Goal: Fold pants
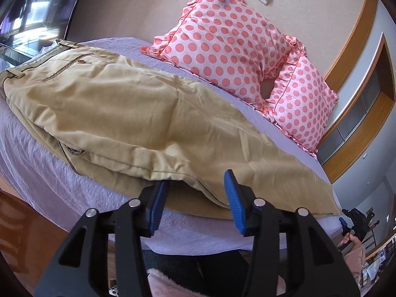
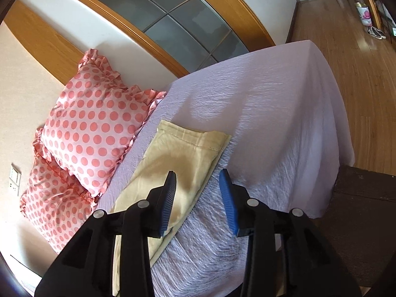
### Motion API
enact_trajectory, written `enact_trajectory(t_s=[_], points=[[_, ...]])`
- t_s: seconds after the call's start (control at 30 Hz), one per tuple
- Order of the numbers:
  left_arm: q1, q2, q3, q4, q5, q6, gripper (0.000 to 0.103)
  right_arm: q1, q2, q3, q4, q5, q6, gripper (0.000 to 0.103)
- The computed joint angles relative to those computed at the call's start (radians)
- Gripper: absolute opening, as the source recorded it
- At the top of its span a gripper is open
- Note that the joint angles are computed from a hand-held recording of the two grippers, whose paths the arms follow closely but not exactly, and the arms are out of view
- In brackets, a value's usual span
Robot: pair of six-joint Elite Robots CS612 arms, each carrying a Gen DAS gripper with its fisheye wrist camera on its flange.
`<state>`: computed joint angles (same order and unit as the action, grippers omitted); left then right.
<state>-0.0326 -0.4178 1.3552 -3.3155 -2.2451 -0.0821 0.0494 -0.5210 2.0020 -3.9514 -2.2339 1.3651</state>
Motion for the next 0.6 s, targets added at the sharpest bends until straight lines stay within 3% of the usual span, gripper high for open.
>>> enact_trajectory(t_s=[0.07,0.1,0.17,0.2,0.27,0.37,0.47,0.6], points=[[0.007,0.006,0.0,-0.028,-0.027,-0.018,0.054,-0.012,0.019,-0.021,-0.045,0.042,-0.061,0.031],[0.013,0.012,-0.004,-0.045,-0.048,-0.033,0.055,-0.015,0.026,-0.031,-0.052,0.054,-0.091,0.018],[0.023,0.022,-0.012,-0.074,-0.082,-0.064,0.057,-0.007,0.026,-0.039,-0.031,0.011,-0.131,0.012],[0.029,0.028,-0.017,-0.091,-0.101,-0.084,0.058,-0.009,0.034,-0.046,-0.083,0.027,-0.181,0.002],[0.037,0.038,-0.018,-0.156,-0.091,-0.141,0.07,-0.003,0.031,-0.061,-0.13,0.013,-0.265,0.002],[0.05,0.059,-0.039,-0.245,-0.094,-0.231,0.072,0.011,0.015,-0.117,-0.181,0.039,-0.466,0.002],[0.053,0.064,-0.044,-0.267,-0.05,-0.275,0.075,0.02,0.012,-0.209,-0.213,0.199,-0.631,0.002],[0.058,0.068,-0.054,-0.242,0.007,-0.326,0.077,0.042,0.042,-0.373,-0.138,0.525,-0.773,0.002]])
